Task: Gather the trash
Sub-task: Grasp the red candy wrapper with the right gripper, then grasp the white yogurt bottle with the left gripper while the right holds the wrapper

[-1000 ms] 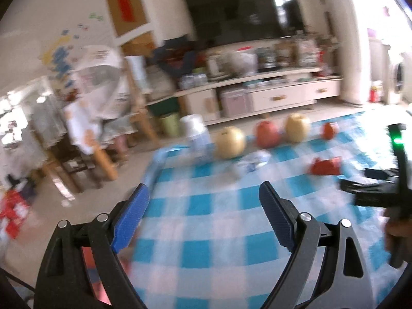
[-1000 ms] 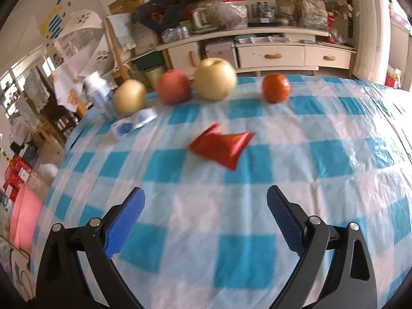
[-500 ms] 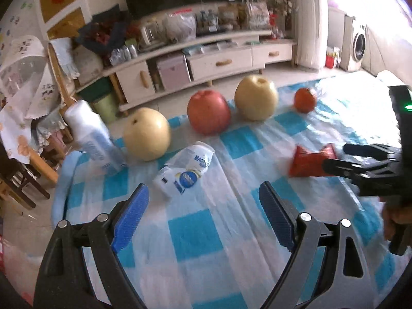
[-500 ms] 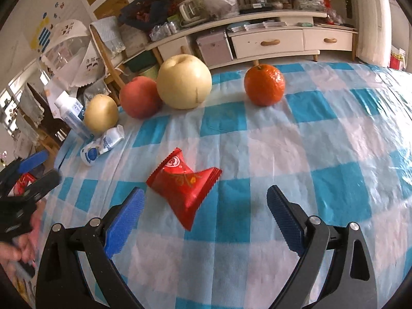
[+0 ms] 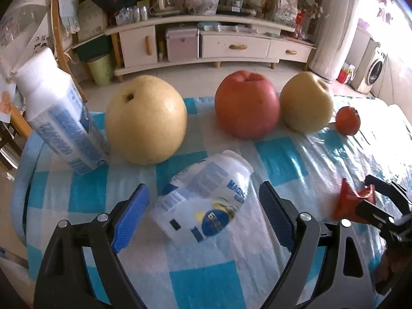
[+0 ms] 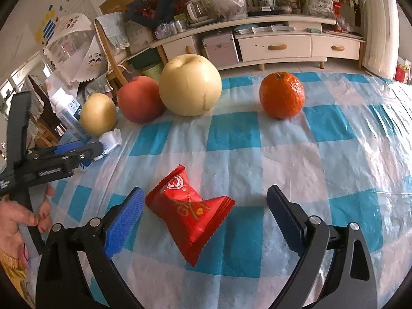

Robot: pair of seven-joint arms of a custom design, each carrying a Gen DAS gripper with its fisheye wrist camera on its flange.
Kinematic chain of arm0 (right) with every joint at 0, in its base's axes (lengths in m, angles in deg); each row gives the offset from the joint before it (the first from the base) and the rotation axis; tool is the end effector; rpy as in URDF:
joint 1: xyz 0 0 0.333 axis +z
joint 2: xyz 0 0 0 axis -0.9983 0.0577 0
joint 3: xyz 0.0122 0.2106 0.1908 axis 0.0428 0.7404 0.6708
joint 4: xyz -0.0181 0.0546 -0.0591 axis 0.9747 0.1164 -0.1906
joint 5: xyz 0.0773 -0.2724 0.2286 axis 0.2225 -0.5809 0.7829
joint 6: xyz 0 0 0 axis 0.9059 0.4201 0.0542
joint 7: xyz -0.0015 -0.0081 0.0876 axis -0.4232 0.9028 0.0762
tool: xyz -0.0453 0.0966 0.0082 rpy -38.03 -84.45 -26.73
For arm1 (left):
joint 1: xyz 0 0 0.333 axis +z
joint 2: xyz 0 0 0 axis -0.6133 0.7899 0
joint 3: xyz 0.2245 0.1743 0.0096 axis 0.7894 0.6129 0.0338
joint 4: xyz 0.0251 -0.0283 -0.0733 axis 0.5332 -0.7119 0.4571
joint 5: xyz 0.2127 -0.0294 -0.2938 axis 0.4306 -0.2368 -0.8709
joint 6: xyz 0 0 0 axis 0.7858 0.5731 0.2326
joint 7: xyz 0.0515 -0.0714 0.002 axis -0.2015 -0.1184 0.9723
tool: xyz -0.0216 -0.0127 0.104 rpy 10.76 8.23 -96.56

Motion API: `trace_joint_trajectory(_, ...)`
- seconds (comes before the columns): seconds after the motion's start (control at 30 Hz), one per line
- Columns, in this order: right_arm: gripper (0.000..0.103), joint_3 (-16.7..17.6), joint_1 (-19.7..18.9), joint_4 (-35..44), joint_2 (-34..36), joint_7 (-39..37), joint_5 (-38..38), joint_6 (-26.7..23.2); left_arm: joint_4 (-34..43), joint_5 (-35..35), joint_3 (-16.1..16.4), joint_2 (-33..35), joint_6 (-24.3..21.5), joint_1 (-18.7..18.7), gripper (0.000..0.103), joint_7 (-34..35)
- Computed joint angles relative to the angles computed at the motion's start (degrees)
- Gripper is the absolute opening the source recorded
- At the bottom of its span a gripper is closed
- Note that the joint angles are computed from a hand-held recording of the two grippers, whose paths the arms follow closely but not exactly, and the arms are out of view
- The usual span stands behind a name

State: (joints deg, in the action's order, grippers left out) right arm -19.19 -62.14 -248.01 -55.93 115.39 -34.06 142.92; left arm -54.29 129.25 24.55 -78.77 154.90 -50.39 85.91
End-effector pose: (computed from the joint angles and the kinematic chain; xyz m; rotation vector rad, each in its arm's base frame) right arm 0.3642 0.1592 0.3170 -1.7116 1.7066 -0.3054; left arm 0.4798 -0.1963 0.3116 -1.6594 2.1114 -0.7047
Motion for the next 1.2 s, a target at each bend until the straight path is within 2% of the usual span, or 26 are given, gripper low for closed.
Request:
trace_joint_trajectory(0.03,0.095,-1.8,1.2,0.2,0.2,1.7,-2.7,0.3,0.4,-0.1,0.0,0.6,-0.2,0.0,0.088,0.1)
trace_joint_trajectory(0.2,0.092,-2.8,1.4,1.1,1.0,4.2,-7.7,0.9,1.0,-5.5,-2.5,2.1,-0.1,1.9,0.085,5.7)
trace_joint_trajectory(0.23,0.088,-3.1,1.3,1.2,1.1,4.9,-9.2,1.2,1.0,-5.8,-2.4,2.2,-0.4,1.5,0.08,6.4)
trace_joint_trajectory(0.27,0.078,-2.9,1.0,1.4,1.2,5.4,-10.1,1.1,1.1,-7.0,-2.7,2.3,-0.9,1.6,0.077,7.8)
trace_joint_trajectory(0.3,0.074,-2.9,0.8,1.6,1.4,6.1,-11.1,1.0,1.6,-6.8,-2.2,2.7,-1.7,0.8,0.075,7.8)
trace_joint_trajectory(0.33,0.073,-4.2,1.3,2.1,1.7,8.3,-14.2,1.0,2.1,-2.6,0.4,2.6,-2.3,-1.6,0.072,4.4)
trace_joint_trajectory(0.37,0.069,-3.8,0.8,2.0,1.6,8.7,-14.7,1.0,1.8,-2.2,0.9,2.5,-1.8,-2.0,0.07,4.1)
trace_joint_trajectory(0.43,0.061,-4.0,0.3,2.1,1.7,10.0,-16.8,1.7,1.3,-1.3,1.0,2.0,-1.5,-2.1,0.062,3.3)
trace_joint_trajectory(0.47,0.054,-4.2,0.2,2.3,1.7,11.3,-18.6,1.5,1.1,-0.5,1.3,1.8,-1.3,-2.3,0.059,2.6)
trace_joint_trajectory(0.5,0.051,-5.9,0.7,3.0,2.2,14.6,-23.3,1.7,0.8,0.3,1.3,1.4,-1.4,-2.5,0.054,2.0)
trace_joint_trajectory(0.53,0.048,-5.5,0.2,3.0,2.1,14.9,-24.1,2.0,0.7,1.0,1.2,1.1,-1.6,-2.5,0.05,1.5)
trace_joint_trajectory(0.57,0.048,-3.9,-0.8,2.7,1.9,13.8,-22.7,1.9,0.6,1.4,1.0,0.8,-2.0,-2.5,0.048,0.9)
trace_joint_trajectory(0.77,0.039,-2.1,-2.3,2.4,1.4,14.0,-25.6,2.5,-1.3,6.2,-0.6,-1.4,-3.5,-2.2,0.047,-4.1)
trace_joint_trajectory(0.93,0.039,-0.9,-1.5,0.9,0.0,10.9,-23.3,2.1,-5.2,9.3,-2.6,-4.6,-2.9,-0.5,0.047,-7.4)
trace_joint_trajectory(1.0,0.038,-0.9,-0.4,0.3,-0.7,9.7,-22.4,1.8,-7.5,11.4,-3.3,-6.6,-2.2,0.3,0.047,-9.7)
trace_joint_trajectory(1.13,0.038,-4.4,3.9,0.1,-1.6,12.3,-26.2,1.4,-12.5,14.3,-5.3,-10.8,-0.7,3.1,0.045,-12.4)
trace_joint_trajectory(1.2,0.038,-3.6,4.9,-0.6,-2.8,11.2,-25.2,0.8,-15.1,16.5,-6.6,-13.4,-0.2,4.9,0.045,-14.4)
